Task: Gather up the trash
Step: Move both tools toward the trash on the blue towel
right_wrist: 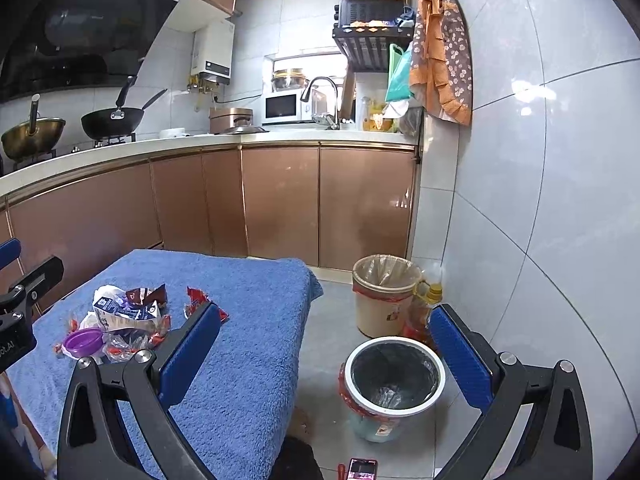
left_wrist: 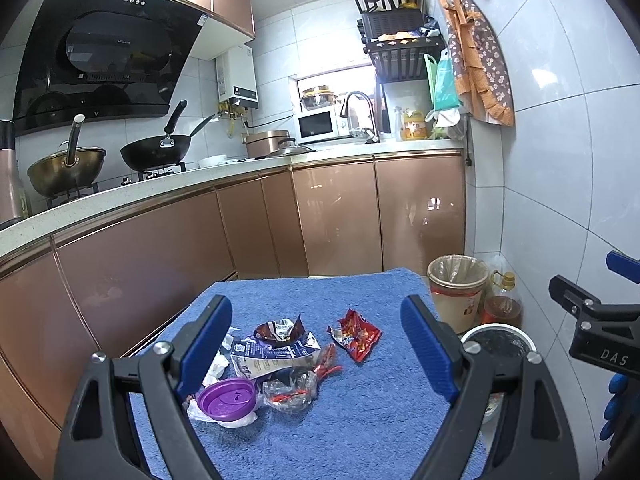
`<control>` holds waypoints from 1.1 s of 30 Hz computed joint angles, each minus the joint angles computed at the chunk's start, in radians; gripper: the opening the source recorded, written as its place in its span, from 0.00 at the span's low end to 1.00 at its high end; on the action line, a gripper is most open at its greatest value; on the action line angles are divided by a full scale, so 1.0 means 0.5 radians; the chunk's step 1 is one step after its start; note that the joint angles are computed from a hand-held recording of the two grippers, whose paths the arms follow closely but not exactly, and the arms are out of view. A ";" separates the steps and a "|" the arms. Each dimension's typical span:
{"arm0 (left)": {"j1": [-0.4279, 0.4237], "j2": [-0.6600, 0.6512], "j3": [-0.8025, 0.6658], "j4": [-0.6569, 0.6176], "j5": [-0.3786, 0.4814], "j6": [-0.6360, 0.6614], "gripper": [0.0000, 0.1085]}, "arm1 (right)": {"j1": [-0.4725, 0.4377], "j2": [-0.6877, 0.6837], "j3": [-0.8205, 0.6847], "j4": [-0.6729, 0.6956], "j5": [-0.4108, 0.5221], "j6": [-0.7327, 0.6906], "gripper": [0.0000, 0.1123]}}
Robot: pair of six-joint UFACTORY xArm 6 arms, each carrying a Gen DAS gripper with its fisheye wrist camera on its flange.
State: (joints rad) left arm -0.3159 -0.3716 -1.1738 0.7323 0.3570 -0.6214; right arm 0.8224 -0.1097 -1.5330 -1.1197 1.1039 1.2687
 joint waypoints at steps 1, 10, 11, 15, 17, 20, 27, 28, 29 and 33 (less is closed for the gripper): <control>0.001 0.000 0.001 -0.001 0.000 0.005 0.79 | 0.001 0.002 -0.002 -0.001 0.003 0.000 0.91; 0.008 0.001 0.007 -0.083 0.031 0.120 0.79 | 0.006 0.011 -0.018 -0.013 0.006 0.003 0.91; 0.006 0.002 0.004 -0.104 0.035 0.145 0.79 | 0.004 0.014 -0.023 -0.011 0.001 0.001 0.91; 0.015 -0.006 0.017 -0.194 0.024 0.239 0.79 | 0.007 0.045 -0.075 -0.008 0.010 -0.030 0.91; 0.026 -0.010 0.027 -0.272 0.009 0.304 0.79 | 0.018 0.060 -0.095 -0.015 0.016 -0.030 0.91; 0.030 -0.008 0.036 -0.380 0.000 0.401 0.80 | 0.023 0.078 -0.117 -0.016 0.015 -0.043 0.91; 0.061 0.005 0.097 -0.670 -0.033 0.707 0.80 | -0.004 0.147 -0.197 0.055 -0.021 -0.083 0.91; 0.074 0.006 0.111 -0.735 -0.040 0.766 0.79 | -0.013 0.162 -0.210 0.080 -0.036 -0.097 0.91; 0.090 0.008 0.122 -0.819 -0.046 0.839 0.79 | -0.024 0.179 -0.223 0.110 -0.057 -0.113 0.91; 0.167 0.021 0.170 -1.250 -0.039 1.219 0.79 | -0.060 0.254 -0.280 0.222 -0.130 -0.206 0.91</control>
State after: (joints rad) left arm -0.2325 -0.3613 -1.0886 0.1075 0.3377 -0.0121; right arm 0.7923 0.0173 -1.6728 -1.0089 1.0387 1.1657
